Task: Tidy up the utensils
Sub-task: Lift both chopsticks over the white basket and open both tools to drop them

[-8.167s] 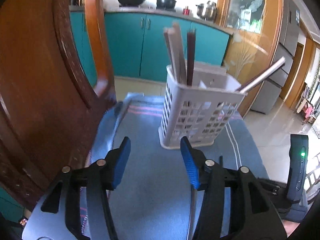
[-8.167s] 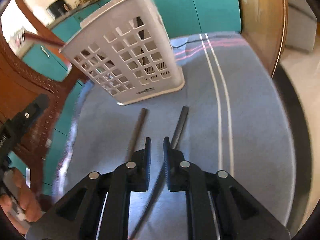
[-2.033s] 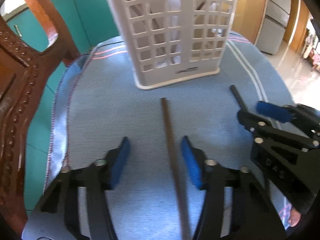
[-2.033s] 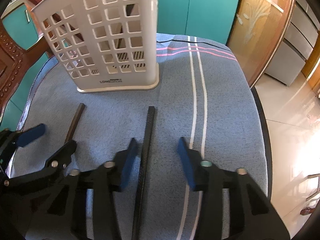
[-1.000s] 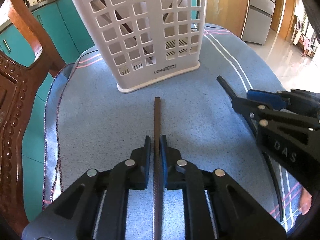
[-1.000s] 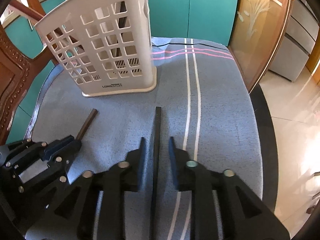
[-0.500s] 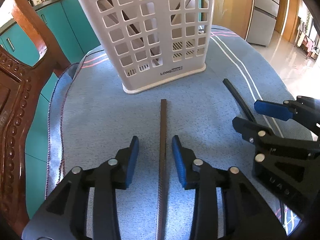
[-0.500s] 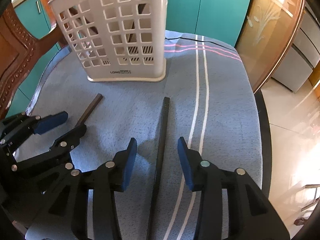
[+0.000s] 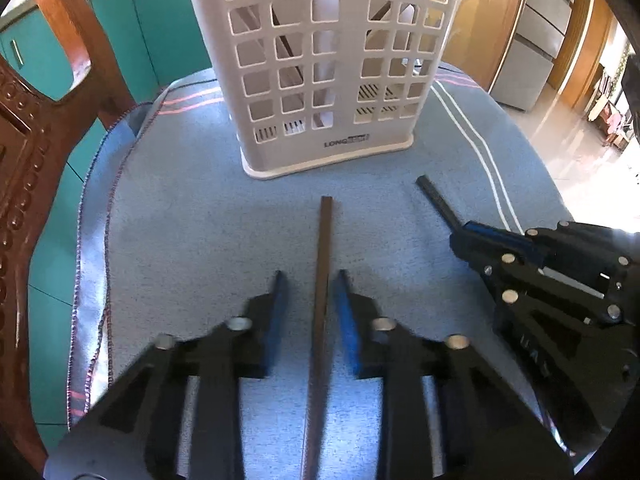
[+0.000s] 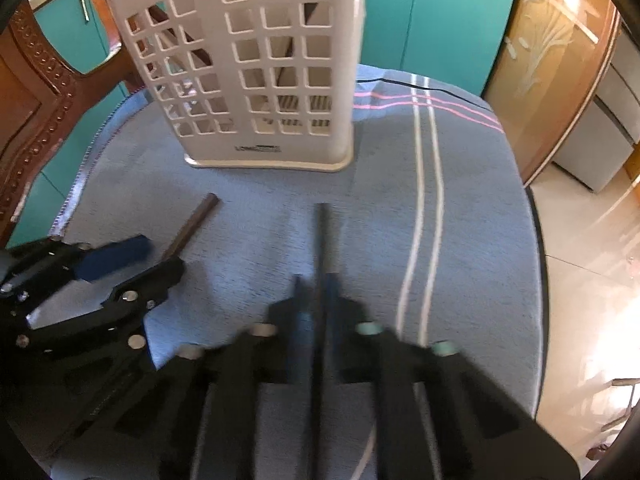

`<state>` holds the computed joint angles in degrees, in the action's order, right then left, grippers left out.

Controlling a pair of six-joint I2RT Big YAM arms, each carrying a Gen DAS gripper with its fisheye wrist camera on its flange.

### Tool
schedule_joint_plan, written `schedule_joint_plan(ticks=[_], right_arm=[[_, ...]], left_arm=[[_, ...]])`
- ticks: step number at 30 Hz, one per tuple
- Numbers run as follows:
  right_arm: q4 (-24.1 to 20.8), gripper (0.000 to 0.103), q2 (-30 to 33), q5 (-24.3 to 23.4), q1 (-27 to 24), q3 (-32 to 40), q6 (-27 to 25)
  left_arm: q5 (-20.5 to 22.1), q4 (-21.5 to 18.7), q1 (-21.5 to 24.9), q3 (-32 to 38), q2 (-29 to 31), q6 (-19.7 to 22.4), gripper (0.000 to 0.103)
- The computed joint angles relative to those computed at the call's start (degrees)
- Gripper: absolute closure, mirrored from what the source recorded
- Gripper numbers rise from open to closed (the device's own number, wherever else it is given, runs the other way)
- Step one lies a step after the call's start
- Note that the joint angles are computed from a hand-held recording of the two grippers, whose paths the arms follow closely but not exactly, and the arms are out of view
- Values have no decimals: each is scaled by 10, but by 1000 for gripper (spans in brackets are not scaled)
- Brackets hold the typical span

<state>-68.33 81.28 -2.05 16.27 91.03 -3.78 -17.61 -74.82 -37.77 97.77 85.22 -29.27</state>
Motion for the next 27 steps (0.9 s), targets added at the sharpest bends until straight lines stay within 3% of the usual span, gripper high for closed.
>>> schedule_joint_plan(ticks=[1, 6, 10, 17, 21, 27], right_arm=[[1, 97, 0, -3, 0, 1, 1], [14, 97, -14, -23, -4, 1, 10], [29, 97, -37, -54, -21, 8, 19], [57, 96, -90, -154, -73, 35, 24], [78, 96, -122, -211, -108, 43, 58], [124, 96, -118, -247, -126, 109, 118]], left_arm=[[-4, 3, -1, -1, 0, 1, 95], [-15, 14, -10, -3, -4, -15, 96], [-51, 23, -22, 1, -21, -4, 96], [-97, 45, -50, 19, -72, 13, 96], [-122, 58, -63, 50, -93, 15, 96], [-154, 108, -64, 133, -102, 56, 96]])
